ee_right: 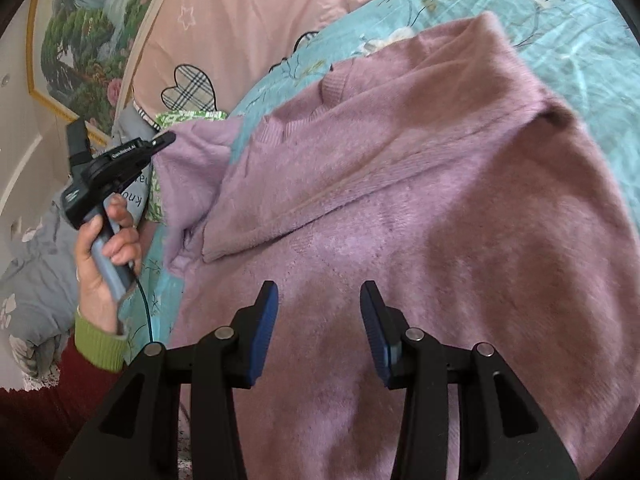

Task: Fold small clothes

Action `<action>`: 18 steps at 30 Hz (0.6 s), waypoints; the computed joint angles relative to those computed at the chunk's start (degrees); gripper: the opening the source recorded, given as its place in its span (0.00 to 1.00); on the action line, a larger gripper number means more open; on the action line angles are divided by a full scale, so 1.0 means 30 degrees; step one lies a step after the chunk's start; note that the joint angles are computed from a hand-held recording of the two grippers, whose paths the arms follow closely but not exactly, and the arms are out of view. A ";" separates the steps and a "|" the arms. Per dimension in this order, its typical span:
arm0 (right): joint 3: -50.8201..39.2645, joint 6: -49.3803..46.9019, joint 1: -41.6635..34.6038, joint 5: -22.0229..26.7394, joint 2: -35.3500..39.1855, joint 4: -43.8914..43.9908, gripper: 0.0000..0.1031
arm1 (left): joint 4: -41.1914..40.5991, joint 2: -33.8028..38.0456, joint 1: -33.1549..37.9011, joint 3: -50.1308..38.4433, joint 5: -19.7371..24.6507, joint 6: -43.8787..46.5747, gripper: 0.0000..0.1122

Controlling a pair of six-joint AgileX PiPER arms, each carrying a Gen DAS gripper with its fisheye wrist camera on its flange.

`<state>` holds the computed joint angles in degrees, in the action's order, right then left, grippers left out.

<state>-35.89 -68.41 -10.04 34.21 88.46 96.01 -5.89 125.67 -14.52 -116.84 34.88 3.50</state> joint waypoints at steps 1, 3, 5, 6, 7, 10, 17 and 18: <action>0.0227 0.0001 -0.0161 -0.0014 -0.0232 0.0000 0.43 | 0.0033 -0.0117 -0.0589 0.0382 -0.0299 0.0105 0.03; 0.0969 -0.0118 -0.0814 0.0202 -0.0841 0.0003 0.43 | 0.0371 -0.0338 -0.1832 0.0979 -0.0508 -0.0061 0.03; 0.1497 -0.0215 -0.1260 0.0194 -0.1279 -0.0037 0.43 | 0.0437 -0.0266 -0.2954 0.1469 -0.0732 0.0026 0.03; 0.1894 -0.0236 -0.1665 0.0210 -0.1608 -0.0084 0.43 | 0.0380 -0.0130 -0.3413 0.1673 -0.0742 0.0282 0.04; 0.2199 -0.0307 -0.2055 0.0341 -0.1791 -0.0096 0.43 | 0.0658 0.0259 -0.3683 0.1383 -0.0552 0.0249 0.04; 0.2662 0.0019 -0.2879 0.0454 -0.2241 -0.0553 0.43 | 0.1719 0.0785 -0.4420 0.1544 -0.0286 -0.0216 0.11; 0.2211 0.0454 -0.2911 0.0089 -0.2358 -0.1018 0.43 | -0.0445 -0.1641 -0.3350 0.6663 -0.2119 0.0921 0.43; 0.1982 0.0578 -0.2718 -0.0042 -0.2260 -0.1060 0.43 | -0.0248 -0.2427 -0.3118 0.8039 -0.2821 0.0788 0.48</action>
